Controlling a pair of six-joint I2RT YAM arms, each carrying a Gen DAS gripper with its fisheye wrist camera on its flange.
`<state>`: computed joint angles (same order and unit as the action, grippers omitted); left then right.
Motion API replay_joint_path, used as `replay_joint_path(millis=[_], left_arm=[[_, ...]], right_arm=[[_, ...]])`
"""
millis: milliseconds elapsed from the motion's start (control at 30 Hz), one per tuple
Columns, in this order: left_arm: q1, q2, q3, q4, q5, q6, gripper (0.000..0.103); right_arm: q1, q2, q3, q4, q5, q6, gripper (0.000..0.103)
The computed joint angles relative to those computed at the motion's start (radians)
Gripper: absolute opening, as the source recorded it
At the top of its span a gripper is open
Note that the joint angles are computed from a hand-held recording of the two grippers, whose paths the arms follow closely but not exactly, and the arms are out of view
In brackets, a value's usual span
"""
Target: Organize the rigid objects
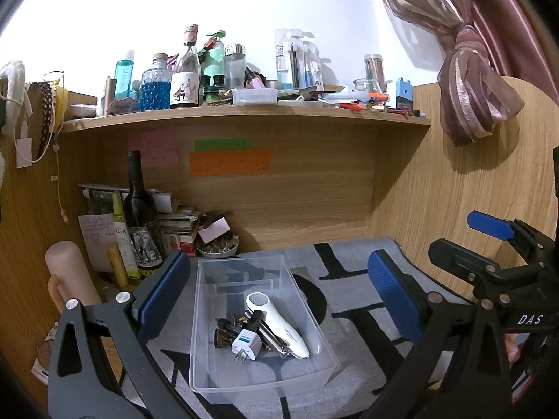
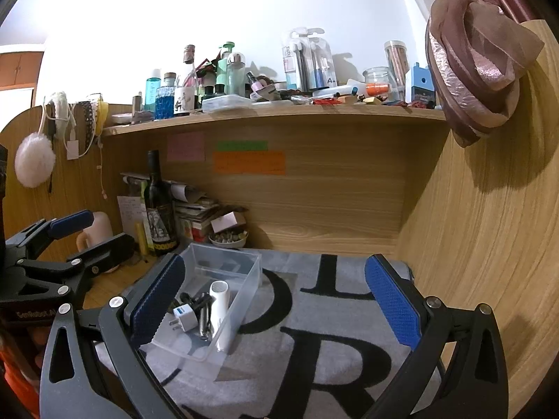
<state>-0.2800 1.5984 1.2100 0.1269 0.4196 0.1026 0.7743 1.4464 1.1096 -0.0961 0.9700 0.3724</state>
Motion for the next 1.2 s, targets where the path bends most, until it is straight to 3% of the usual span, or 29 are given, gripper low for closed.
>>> replay_joint_path(millis=[1200], left_arm=[[0.004,0.015,0.003,0.011,0.032,-0.008,0.103]], right_arm=[[-0.014,-0.003,-0.008,0.014,-0.019,-0.01,0.103]])
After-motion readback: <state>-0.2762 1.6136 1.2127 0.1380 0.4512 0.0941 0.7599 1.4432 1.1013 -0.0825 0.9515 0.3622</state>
